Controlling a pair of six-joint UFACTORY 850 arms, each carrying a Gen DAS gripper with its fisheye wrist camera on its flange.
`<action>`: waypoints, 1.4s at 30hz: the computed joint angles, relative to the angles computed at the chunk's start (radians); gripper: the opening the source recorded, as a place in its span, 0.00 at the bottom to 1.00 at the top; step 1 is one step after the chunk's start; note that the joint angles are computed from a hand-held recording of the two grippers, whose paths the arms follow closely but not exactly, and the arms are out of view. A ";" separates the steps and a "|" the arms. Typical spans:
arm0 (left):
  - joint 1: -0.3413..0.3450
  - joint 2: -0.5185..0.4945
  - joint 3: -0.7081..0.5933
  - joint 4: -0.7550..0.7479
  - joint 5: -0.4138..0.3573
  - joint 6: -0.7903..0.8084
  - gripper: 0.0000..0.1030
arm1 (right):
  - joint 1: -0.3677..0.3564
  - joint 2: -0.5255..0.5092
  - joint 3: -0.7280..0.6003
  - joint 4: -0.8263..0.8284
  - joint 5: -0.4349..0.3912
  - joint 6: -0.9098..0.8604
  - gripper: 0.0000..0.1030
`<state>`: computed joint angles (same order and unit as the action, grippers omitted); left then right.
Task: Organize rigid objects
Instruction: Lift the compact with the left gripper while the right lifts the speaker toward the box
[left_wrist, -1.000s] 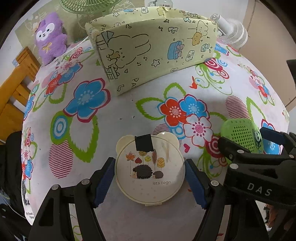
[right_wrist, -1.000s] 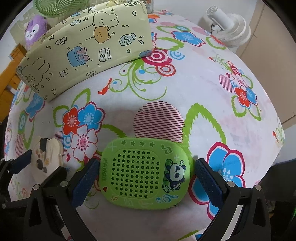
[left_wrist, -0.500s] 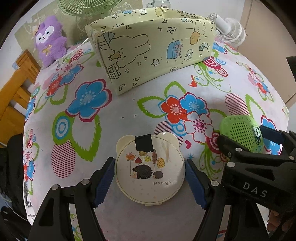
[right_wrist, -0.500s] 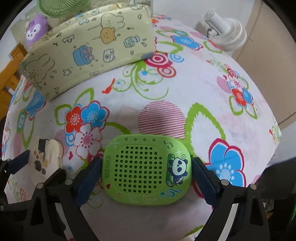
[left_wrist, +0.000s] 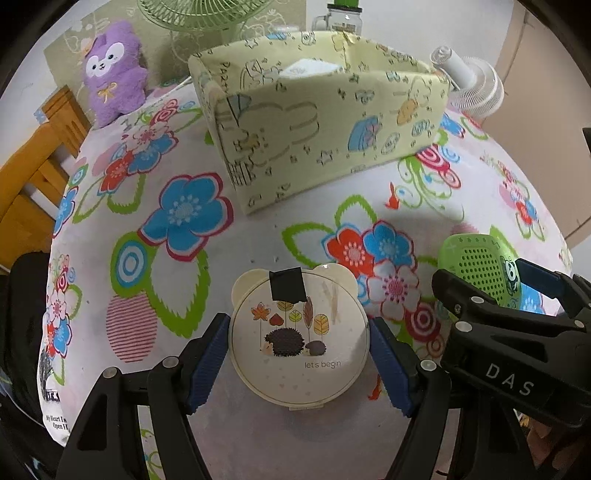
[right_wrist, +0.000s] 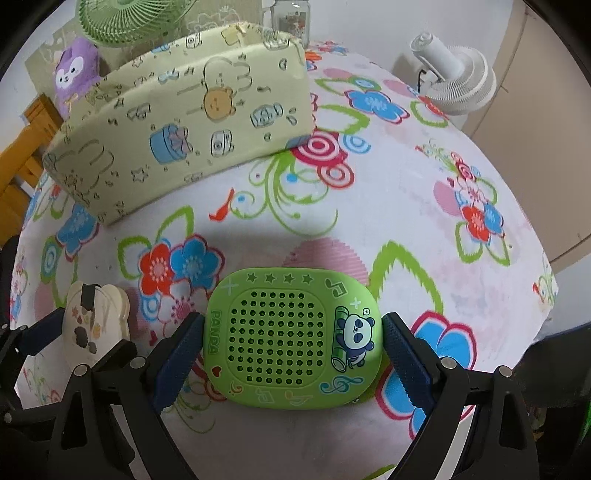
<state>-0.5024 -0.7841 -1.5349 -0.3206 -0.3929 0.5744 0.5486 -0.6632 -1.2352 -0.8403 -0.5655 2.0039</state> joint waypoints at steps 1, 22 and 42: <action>-0.001 0.001 -0.003 0.002 -0.001 -0.008 0.74 | -0.003 0.003 0.000 -0.004 0.000 -0.003 0.92; -0.032 0.044 -0.030 0.059 -0.015 -0.161 0.74 | -0.037 0.072 -0.006 -0.061 0.019 -0.110 0.92; -0.058 0.068 -0.104 0.224 -0.013 -0.427 0.74 | -0.075 0.161 -0.010 -0.151 0.010 -0.223 0.92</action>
<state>-0.5605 -0.7160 -1.6392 -0.0968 -0.4058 0.1475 0.4732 -0.5020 -1.2454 -0.9910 -0.5558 1.7805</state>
